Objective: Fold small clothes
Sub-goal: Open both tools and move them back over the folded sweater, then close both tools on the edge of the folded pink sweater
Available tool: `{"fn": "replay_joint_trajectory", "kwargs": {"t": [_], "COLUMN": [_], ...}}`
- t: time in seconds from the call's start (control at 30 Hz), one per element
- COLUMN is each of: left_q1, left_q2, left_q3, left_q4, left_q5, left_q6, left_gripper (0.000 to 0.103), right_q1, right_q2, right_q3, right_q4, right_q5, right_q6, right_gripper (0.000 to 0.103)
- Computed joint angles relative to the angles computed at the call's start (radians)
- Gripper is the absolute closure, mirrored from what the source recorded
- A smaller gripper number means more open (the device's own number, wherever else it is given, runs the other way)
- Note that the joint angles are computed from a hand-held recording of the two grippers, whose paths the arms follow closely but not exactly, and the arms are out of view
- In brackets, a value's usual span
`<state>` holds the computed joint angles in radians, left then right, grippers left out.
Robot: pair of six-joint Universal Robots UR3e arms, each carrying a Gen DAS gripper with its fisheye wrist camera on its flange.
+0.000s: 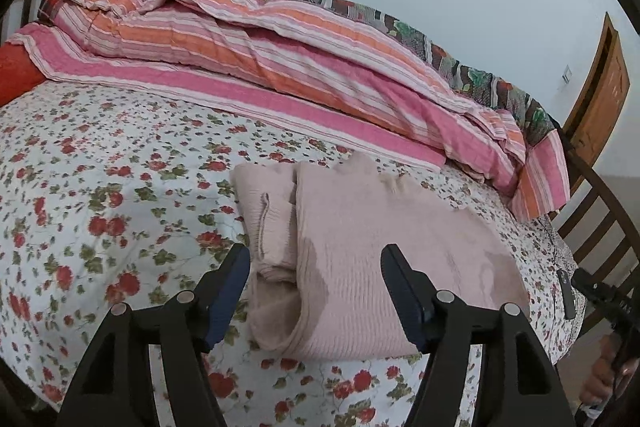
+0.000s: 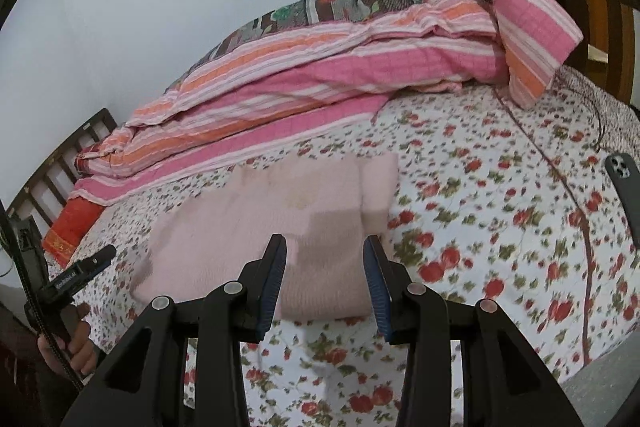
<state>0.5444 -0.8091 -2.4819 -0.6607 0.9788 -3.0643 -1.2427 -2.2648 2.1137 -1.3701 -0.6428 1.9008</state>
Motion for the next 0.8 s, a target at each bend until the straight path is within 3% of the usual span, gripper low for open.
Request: {"fn": "replay_joint_trajectory", "kwargs": {"t": [0.13,0.27,0.33,0.4,0.5,0.57,0.67,0.8], "left_q1": [-0.086,-0.17,-0.207,-0.237,-0.299,-0.347,-0.409,-0.407], "left_q2": [-0.196,-0.446,-0.581,-0.694,-0.858,-0.933,-1.036,-1.088], "left_q3": [0.033,0.123,0.192,0.264,0.402,0.496,0.626,0.615], "left_q4": [0.192,0.37,0.44,0.476,0.491,0.446,0.361,0.421], "left_q5": [0.057,0.119,0.139,0.163,0.238,0.327,0.444,0.405], "left_q6": [-0.068,-0.12,-0.132,-0.145,-0.155,-0.154,-0.146,-0.137], "left_gripper": [0.038,0.04,0.049,0.05,0.052,0.062,0.068,0.086], "right_q1": [0.14,0.345,0.435,0.529,0.64,0.69,0.73,0.788], "right_q2": [0.117,0.387,0.53,0.682,0.875,0.96,1.047,1.095], "right_q3": [0.069,0.078,0.043,-0.025,-0.153,-0.223,-0.28,-0.279], "right_q4": [-0.39,-0.895,-1.079,-1.238,-1.366,-1.39,-1.399,-1.493], "right_q5": [-0.004,-0.069,-0.106,-0.162,-0.242,-0.296,-0.326,-0.441], "right_q6": [0.233,0.512,0.613,0.717,0.808,0.84,0.845,0.855], "right_gripper": [0.063,0.063,0.063,0.064,0.064,0.064,0.064,0.065]}}
